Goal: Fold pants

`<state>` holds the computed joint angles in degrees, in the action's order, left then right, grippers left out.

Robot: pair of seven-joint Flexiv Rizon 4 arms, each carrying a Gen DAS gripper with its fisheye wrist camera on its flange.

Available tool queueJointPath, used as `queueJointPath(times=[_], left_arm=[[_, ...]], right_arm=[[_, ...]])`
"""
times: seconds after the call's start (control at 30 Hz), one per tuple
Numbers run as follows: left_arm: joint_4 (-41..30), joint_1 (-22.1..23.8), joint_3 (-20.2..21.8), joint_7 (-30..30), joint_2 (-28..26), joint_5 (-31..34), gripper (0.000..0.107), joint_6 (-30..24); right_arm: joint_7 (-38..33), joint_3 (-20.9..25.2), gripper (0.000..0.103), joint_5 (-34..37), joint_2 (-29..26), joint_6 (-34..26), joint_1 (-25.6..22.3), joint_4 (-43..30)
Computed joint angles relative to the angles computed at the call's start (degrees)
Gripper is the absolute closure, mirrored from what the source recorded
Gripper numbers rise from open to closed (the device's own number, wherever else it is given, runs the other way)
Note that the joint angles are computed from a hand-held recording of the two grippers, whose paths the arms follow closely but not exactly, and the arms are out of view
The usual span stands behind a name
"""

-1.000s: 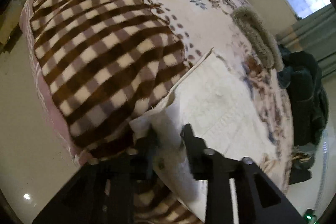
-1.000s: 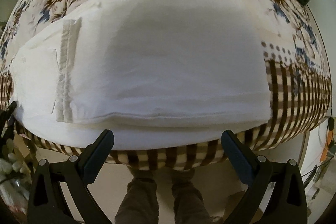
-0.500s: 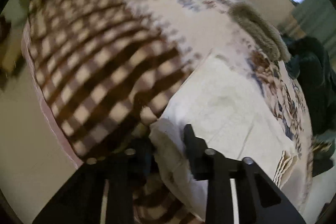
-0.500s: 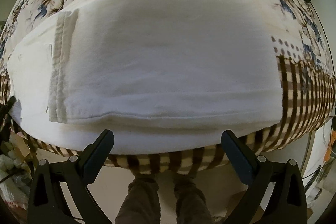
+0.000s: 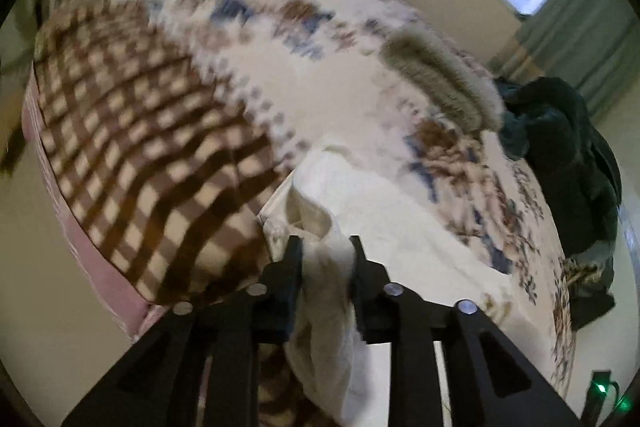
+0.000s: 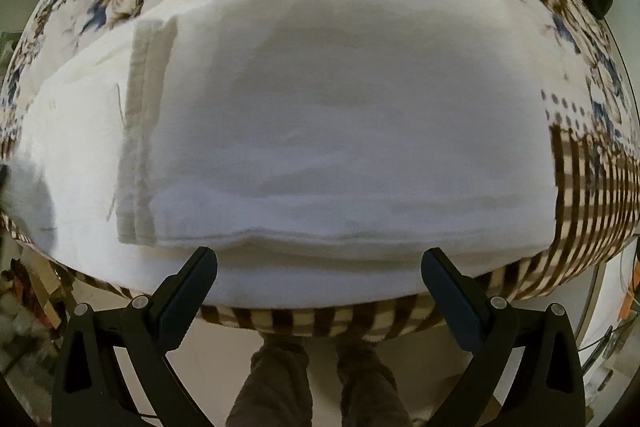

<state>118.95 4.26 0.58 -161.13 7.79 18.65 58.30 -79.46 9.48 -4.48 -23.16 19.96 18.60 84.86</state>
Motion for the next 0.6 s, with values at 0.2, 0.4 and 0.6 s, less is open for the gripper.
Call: queueJointPath(times=[0.2, 0.4, 0.6], left_arm=[[15.9, -3.6, 5.7, 9.7, -2.8, -29.6, 0.064, 21.7], [9.1, 3.5, -0.4, 1.5, 1.3, -10.4, 0.092, 14.3], [-4.0, 2.8, -5.6, 2.5, 2.9, -0.6, 0.093, 6.5]], right_arm=[[-0.1, -0.4, 0.0, -0.2, -0.8, 0.2, -0.1, -1.4], [0.1, -0.7, 0.0, 0.0, -2.4, -0.4, -0.5, -2.6], [0.9, -0.8, 0.0, 1.3, -2.8, 0.2, -1.4, -2.9]])
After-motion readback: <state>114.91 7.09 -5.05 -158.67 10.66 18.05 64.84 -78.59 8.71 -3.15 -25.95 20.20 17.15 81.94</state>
